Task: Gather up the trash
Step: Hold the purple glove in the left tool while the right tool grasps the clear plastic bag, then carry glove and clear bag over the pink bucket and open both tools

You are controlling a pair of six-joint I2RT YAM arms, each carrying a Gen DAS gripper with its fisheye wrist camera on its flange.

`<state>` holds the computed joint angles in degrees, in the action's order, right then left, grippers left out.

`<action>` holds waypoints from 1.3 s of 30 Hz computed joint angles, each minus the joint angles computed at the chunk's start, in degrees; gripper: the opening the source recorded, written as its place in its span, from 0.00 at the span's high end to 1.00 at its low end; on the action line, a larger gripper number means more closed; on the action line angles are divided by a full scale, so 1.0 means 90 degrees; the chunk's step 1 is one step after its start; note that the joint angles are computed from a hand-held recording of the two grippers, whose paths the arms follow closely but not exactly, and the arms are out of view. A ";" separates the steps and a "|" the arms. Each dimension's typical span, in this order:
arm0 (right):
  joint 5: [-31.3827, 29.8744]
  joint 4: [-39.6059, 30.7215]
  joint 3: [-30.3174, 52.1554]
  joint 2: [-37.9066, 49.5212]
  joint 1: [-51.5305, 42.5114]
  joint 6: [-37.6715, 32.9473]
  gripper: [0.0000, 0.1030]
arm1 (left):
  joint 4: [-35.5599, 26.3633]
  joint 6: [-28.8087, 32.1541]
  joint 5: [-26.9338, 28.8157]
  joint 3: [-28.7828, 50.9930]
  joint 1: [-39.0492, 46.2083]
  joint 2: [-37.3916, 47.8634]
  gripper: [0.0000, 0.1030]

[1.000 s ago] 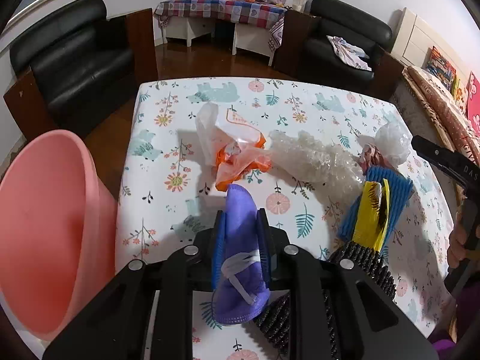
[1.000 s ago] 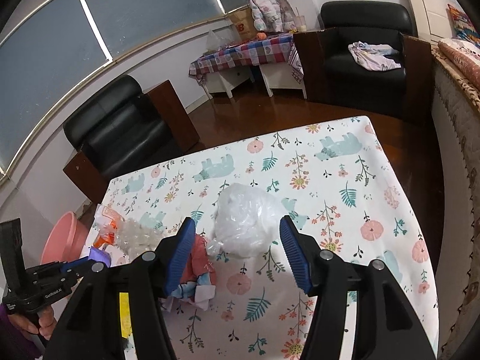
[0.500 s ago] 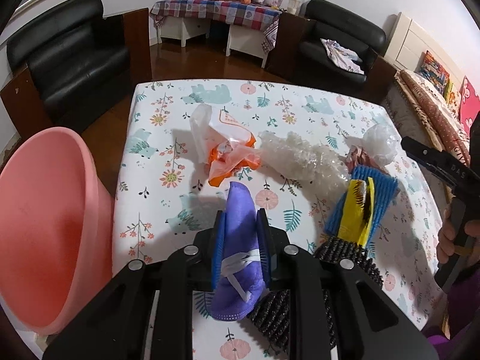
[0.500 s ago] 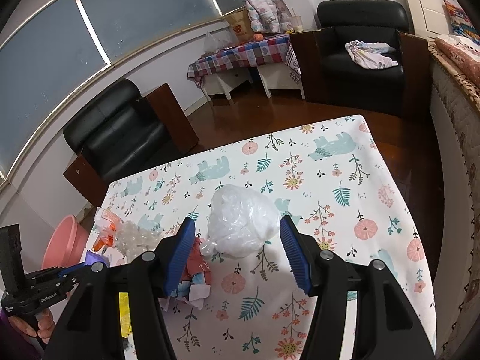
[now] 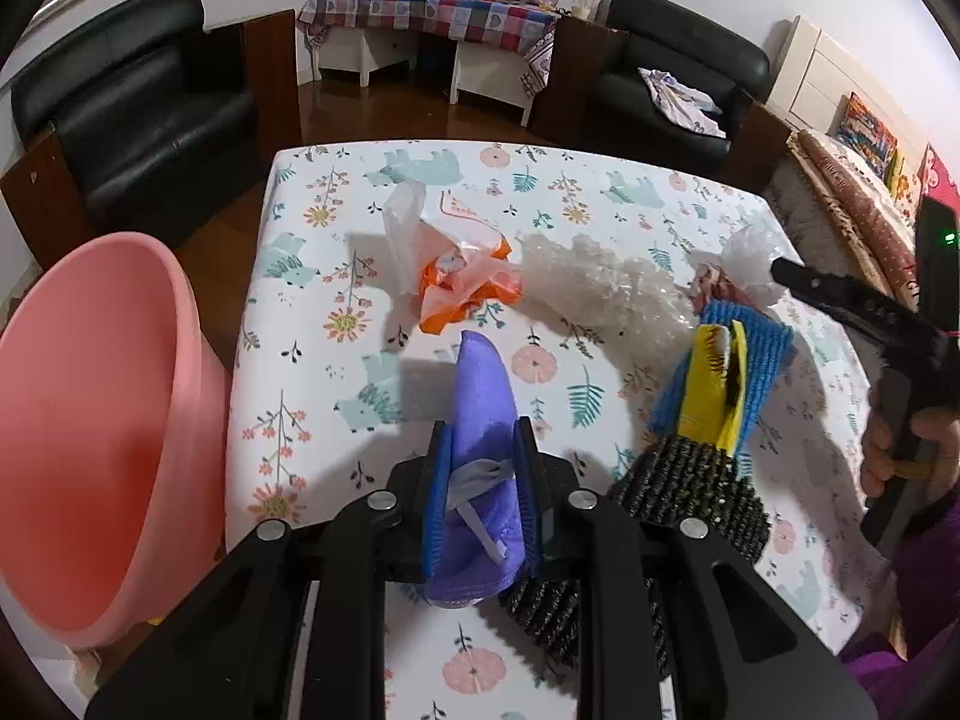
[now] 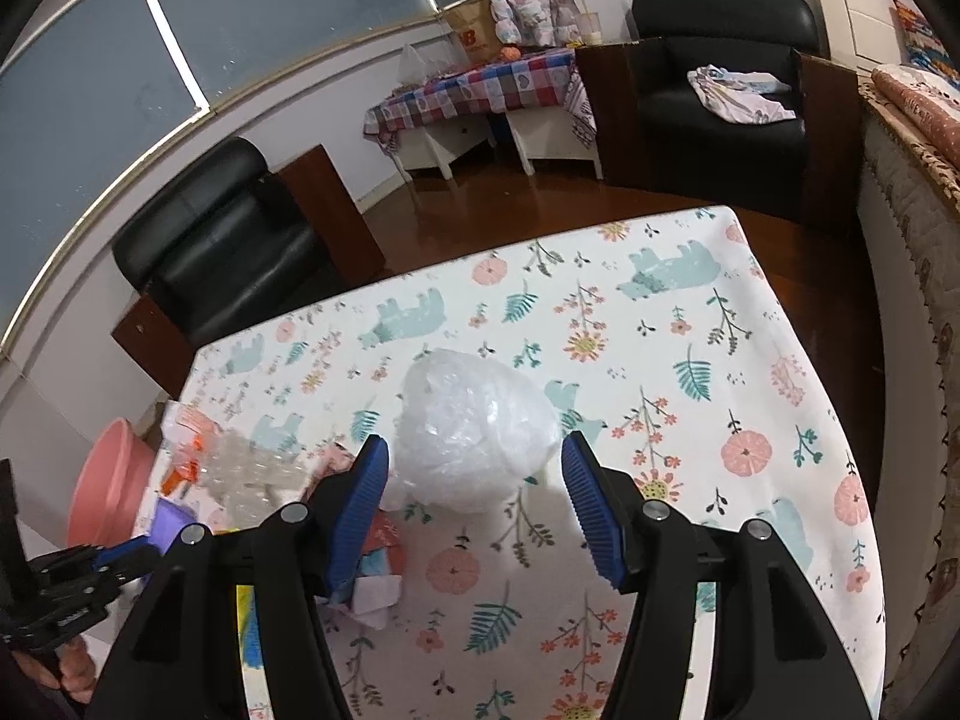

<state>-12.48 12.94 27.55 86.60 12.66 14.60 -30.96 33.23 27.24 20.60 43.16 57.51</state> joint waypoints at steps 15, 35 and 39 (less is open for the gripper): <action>0.0068 0.0459 0.0039 0.0452 0.0165 0.0235 0.82 | -0.0101 -0.0077 -0.0038 -0.0225 0.0044 -0.0432 0.80; 0.0845 -0.1243 -0.0434 -0.2828 0.1433 0.0342 0.90 | -0.2143 0.1754 0.1919 0.0561 0.2464 -0.1240 0.93; 0.1188 -0.1339 -0.0108 -0.2695 0.2300 0.0469 0.90 | -0.2502 0.2604 0.2318 0.0882 0.3432 -0.0860 0.93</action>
